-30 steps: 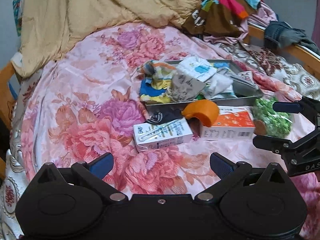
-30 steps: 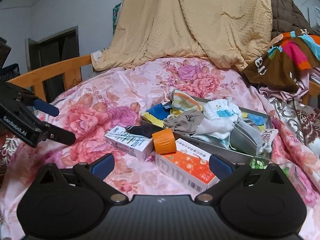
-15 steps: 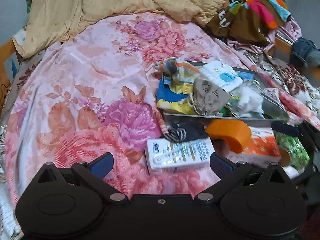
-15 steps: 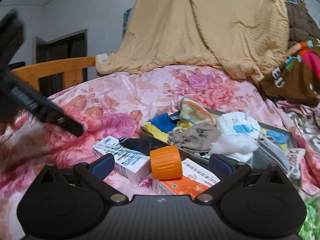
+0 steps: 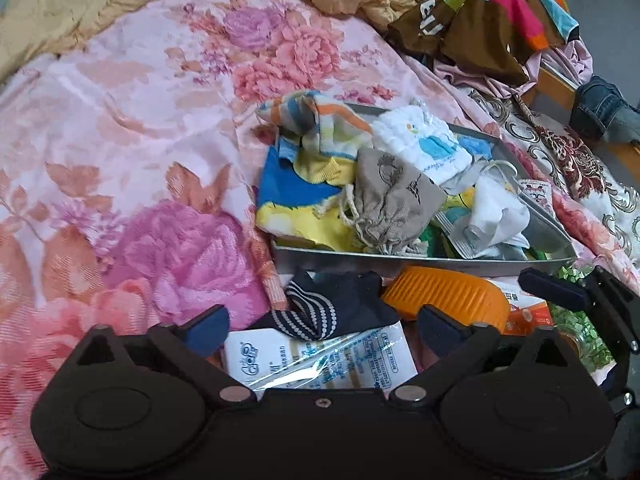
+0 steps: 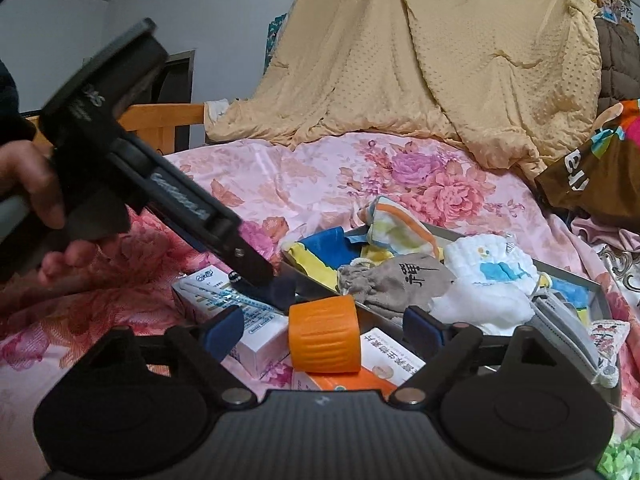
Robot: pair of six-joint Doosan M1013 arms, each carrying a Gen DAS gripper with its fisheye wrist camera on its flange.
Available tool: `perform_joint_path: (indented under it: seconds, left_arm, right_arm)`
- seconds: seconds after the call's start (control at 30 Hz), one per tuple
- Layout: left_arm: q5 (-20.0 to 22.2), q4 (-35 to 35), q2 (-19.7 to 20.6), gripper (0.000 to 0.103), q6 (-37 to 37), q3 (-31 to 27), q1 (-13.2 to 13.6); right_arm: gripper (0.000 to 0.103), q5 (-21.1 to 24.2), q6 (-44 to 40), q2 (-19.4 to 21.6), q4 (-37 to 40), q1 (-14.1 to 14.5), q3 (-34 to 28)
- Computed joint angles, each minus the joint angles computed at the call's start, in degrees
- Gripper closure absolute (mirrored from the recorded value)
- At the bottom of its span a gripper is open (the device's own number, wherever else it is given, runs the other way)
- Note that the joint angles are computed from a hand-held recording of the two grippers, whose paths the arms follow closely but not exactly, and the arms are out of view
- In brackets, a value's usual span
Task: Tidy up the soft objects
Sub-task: 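Move the left tool to the striped black sock while the right tool approaches the orange-capped item, then grasp the striped black sock with the left tool while the right tool grasps the orange-capped item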
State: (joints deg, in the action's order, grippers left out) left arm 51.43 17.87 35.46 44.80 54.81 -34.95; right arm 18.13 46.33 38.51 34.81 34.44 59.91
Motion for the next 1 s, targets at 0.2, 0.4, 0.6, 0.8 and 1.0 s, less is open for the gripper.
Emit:
perform_joint_path:
  seconds: [0.2, 0.4, 0.6, 0.8, 1.0]
  left_arm:
    - [-1.03, -1.72, 0.24, 0.017, 2.37, 0.02, 0.5]
    - [-1.62, -3.11, 0.55, 0.034, 4.43, -0.28, 0.67]
    - [-1.88, -3.04, 0.64, 0.057, 5.14, -0.23, 0.7]
    - [-2.01, -2.75, 0.8, 0.077, 4.48, -0.35, 0.81]
    - [-2.04, -0.63, 1.08, 0.099, 4.07, -0.81, 0.38]
  right_arm:
    - [0.027, 1.32, 2.35, 0.62, -2.91, 0.09, -0.84]
    - [0.038, 2.39, 5.22, 0.56, -5.77, 0.1, -0.92]
    - [0.053, 2.52, 5.8, 0.4, -6.14, -0.02, -0.66]
    - [0.059, 2.65, 5.71, 0.35, -5.53, -0.15, -0.56]
    - [0.06, 1.6, 4.19, 0.12, -4.63, -0.07, -0.05]
